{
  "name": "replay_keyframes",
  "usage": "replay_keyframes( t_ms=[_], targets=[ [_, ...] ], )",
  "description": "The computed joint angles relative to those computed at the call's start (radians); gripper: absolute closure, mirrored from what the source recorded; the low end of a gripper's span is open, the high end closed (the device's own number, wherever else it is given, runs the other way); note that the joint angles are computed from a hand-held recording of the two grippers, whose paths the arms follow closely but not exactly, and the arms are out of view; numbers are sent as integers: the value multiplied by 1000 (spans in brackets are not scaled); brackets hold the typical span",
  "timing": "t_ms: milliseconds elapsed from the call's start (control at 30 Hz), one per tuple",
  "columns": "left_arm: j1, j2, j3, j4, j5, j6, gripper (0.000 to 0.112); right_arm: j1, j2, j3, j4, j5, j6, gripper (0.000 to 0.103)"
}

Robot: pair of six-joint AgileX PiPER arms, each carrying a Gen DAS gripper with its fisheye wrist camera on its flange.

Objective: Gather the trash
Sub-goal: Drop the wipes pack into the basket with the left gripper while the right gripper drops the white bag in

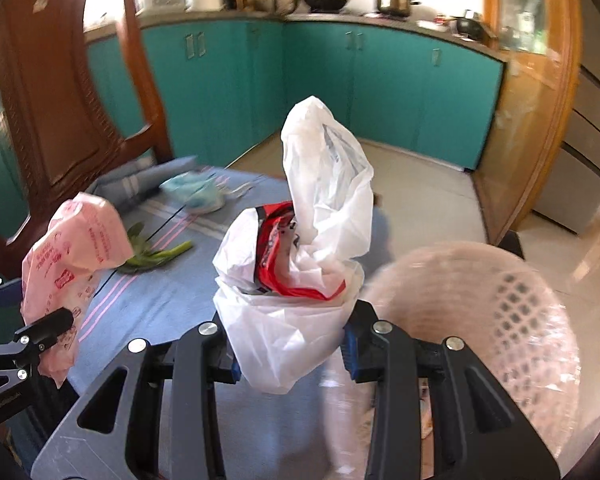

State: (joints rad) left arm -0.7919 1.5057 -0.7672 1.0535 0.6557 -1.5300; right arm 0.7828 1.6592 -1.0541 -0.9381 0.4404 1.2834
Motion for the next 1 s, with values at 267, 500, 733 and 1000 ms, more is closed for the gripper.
replay_keyframes(
  t_ms=[267,500,733,1000],
  targets=[
    [-74,101,-139,-1,-15,19,58,-98,-154,168,-100,77,158,66],
    [-98,239,-316,-64,-87,125,58,-214,-255,291,-47,78,141,66],
    [-119,449,-613,-268,-140,399,58,-284,-287,359,-49,70,149,66],
    [-150,658,-879,-482,-89,649,56,-371,-316,415,5,40,117,66]
  ],
)
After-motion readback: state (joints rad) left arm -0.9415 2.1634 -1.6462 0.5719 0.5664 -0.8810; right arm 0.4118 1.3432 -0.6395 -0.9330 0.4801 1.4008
